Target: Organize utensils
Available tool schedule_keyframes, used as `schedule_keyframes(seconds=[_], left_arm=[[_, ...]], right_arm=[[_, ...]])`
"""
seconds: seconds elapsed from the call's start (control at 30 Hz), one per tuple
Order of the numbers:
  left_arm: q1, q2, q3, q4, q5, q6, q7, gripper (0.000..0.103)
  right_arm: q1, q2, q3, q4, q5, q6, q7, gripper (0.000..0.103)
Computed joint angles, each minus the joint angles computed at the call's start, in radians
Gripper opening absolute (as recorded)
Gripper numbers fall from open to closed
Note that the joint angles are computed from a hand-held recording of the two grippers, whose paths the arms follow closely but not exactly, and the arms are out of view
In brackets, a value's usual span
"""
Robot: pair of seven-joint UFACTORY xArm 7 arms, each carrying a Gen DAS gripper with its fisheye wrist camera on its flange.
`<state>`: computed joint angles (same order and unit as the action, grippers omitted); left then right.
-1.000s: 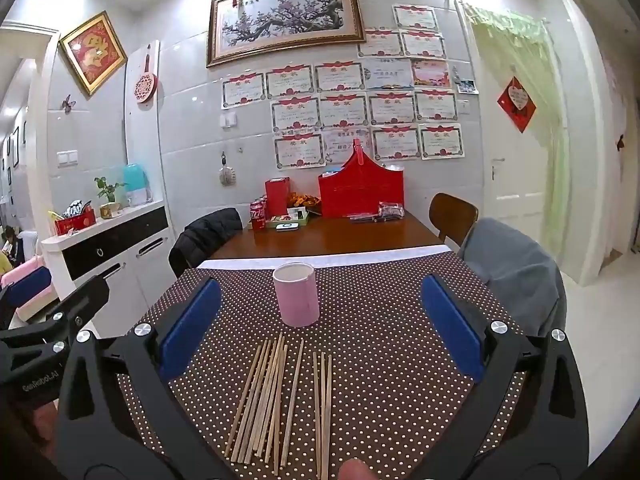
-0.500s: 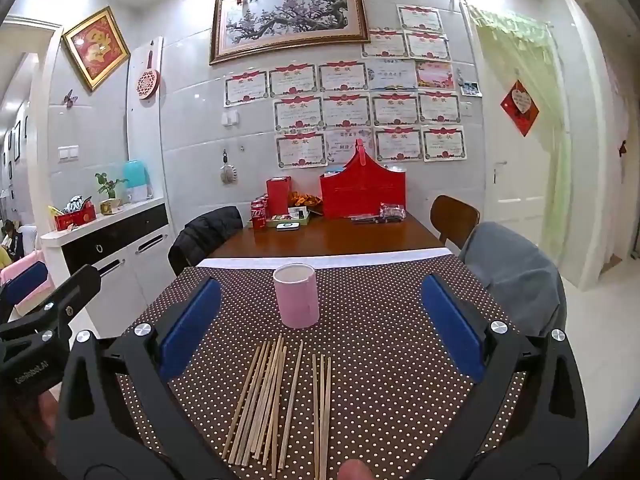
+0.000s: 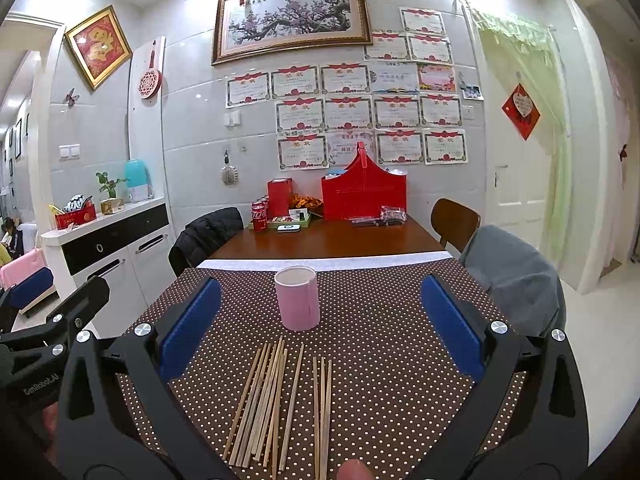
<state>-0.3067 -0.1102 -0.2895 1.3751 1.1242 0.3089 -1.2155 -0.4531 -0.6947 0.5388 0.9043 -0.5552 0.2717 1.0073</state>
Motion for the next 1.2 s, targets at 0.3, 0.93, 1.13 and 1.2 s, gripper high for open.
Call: schedule_keyframes(seconds=[0.3,0.93,1.13,1.2], left_arm=[[-0.002,0.003,0.002,0.001,0.006,-0.003,-0.005,0.1],[-0.006,0.01,0.005,0.002,0.009,-0.006,-0.008,0.1],[-0.02,0.038,0.023,0.008,-0.073,0.009,0.057,0.1],[-0.026,0.051,0.03,0.012,-0.098,0.018,0.079,0.1]], right_arm=[[-0.003,0.001,0.003,0.002,-0.004,0.0,0.006,0.098],[0.001,0.008,0.002,0.009,-0.011,0.006,0.007,0.098],[0.005,0.027,0.004,0.016,-0.014,0.033,0.015,0.098],[0.013,0.038,-0.003,0.019,-0.017,0.039,0.017,0.098]])
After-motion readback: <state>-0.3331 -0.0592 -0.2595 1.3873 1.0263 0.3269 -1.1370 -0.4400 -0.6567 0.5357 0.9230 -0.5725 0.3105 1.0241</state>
